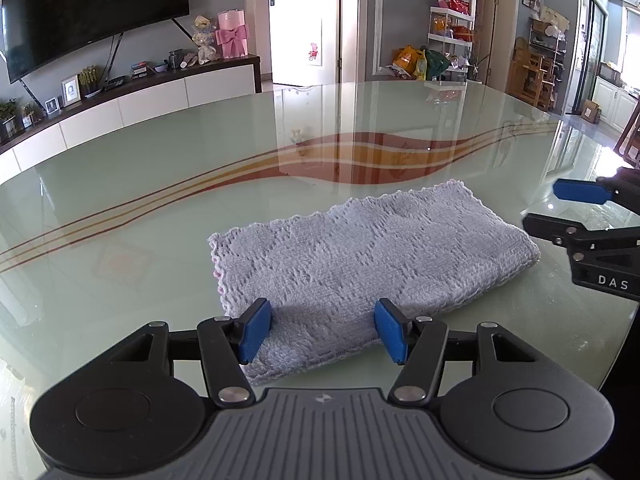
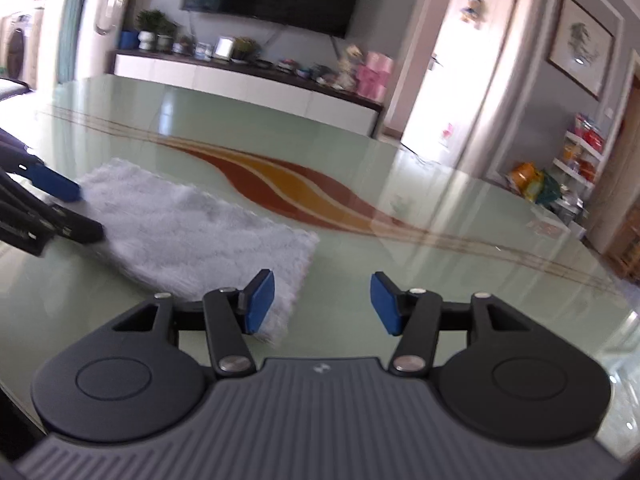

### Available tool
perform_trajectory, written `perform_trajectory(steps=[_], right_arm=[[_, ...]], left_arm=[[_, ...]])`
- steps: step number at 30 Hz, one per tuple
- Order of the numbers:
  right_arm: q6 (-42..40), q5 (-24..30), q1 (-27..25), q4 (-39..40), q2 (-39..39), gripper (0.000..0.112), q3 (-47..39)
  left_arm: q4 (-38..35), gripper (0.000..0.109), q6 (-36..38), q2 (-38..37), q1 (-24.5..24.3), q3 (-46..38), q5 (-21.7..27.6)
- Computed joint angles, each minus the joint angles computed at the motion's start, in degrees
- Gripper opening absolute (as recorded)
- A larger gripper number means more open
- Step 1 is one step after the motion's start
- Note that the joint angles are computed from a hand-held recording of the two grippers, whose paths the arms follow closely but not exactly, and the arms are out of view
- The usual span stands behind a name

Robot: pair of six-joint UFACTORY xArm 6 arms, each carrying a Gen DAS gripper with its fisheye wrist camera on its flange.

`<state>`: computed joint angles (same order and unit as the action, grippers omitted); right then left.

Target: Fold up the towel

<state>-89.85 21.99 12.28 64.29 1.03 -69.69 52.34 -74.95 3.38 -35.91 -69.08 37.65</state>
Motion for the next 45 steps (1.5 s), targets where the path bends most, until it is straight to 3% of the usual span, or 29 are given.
perform_trajectory(steps=[6, 11, 18, 22, 24, 29, 34, 41, 45], right_arm=[[0.0, -2.8, 0.5, -2.1, 1.5, 0.054, 0.0], [5.5, -4.6, -1.2, -6.5, 2.1, 0.054, -0.9], [-0.1, 1.1, 0.6, 0.6, 3.3, 0.055, -6.2], [3.9, 2.7, 3.1, -5.4, 9.3, 0.055, -12.5], [8.0, 3.9, 3.3, -9.7, 11.3, 0.055, -14.6], [15.6, 3.7, 3.3, -17.7, 14.7, 0.06, -17.6], [19.6, 1.9, 1.6, -19.2, 15.9, 0.061, -18.5], [24.1, -2.1, 0.3, -22.5, 15.4, 0.058, -17.0], [15.3, 2.5, -0.5, -11.0, 9.8, 0.058, -13.0]], left_arm=[[-0.1, 0.062, -0.1, 0.0, -0.3, 0.0, 0.5], [-0.8, 0.062, 0.3, -0.2, -0.7, -0.2, 1.2], [1.4, 0.062, 1.5, 1.2, -1.1, -4.2, 2.9], [2.0, 0.062, 1.3, 4.0, 0.9, -7.7, 1.7], [-1.6, 0.062, 2.2, 5.8, 3.5, -8.8, -1.1], [-4.2, 0.061, 3.2, 7.2, 5.3, -8.5, -2.1], [-3.0, 0.061, 3.2, 6.1, 6.2, -6.4, -4.8], [-1.5, 0.061, 1.9, 5.8, 5.4, -6.4, -3.1], [-0.4, 0.061, 1.1, 5.6, 4.4, -7.0, -1.0]])
